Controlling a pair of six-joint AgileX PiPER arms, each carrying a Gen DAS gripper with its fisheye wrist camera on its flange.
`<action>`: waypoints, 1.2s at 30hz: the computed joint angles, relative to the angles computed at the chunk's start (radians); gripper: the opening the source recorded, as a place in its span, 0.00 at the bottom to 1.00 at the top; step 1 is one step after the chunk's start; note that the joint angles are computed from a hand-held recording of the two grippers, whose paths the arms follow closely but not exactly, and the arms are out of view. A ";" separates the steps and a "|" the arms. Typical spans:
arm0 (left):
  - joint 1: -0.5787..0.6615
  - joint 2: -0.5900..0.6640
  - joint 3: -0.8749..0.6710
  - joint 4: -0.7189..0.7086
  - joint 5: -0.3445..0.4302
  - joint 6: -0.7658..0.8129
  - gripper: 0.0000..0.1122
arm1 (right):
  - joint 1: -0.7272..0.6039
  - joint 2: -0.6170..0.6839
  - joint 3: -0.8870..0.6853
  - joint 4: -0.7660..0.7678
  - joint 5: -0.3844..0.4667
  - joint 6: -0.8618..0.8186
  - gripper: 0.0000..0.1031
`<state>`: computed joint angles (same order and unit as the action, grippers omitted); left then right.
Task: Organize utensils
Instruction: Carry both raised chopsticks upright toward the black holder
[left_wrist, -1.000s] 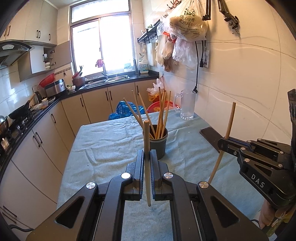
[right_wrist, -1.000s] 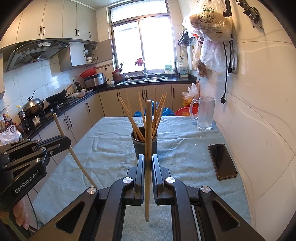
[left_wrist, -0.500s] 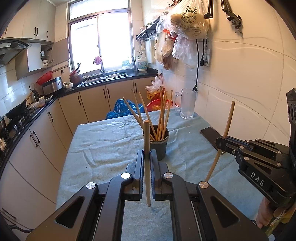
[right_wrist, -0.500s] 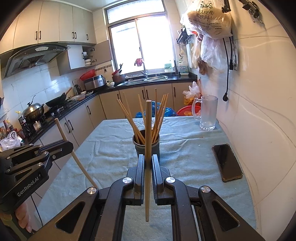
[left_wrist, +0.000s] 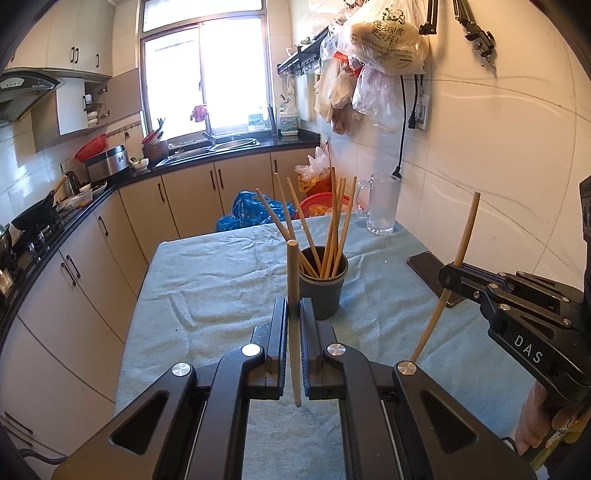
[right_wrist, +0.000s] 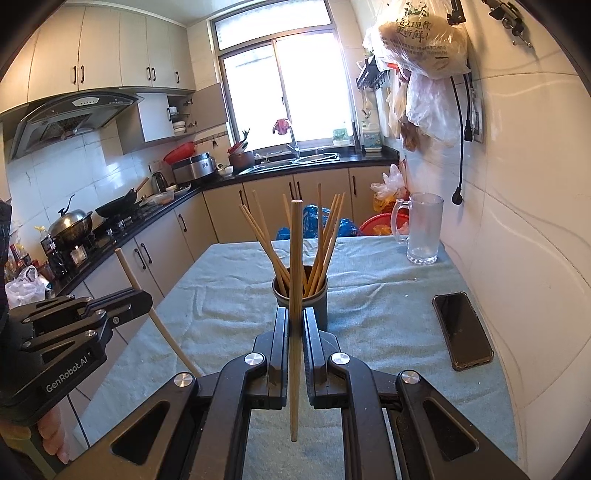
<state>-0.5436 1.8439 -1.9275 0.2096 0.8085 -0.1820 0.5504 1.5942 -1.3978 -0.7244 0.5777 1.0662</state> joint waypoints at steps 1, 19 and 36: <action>0.000 0.000 -0.001 0.001 0.000 0.001 0.05 | -0.001 0.001 -0.002 0.001 -0.001 -0.001 0.08; 0.003 0.034 -0.066 -0.023 0.045 0.026 0.05 | 0.002 -0.009 -0.007 0.020 -0.009 -0.004 0.08; 0.009 0.020 -0.076 -0.037 0.055 0.025 0.05 | 0.010 -0.036 0.002 0.015 -0.015 0.022 0.08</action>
<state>-0.5346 1.8637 -2.0039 0.1724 0.8638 -0.1574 0.5602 1.5578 -1.3955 -0.7089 0.5627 1.0886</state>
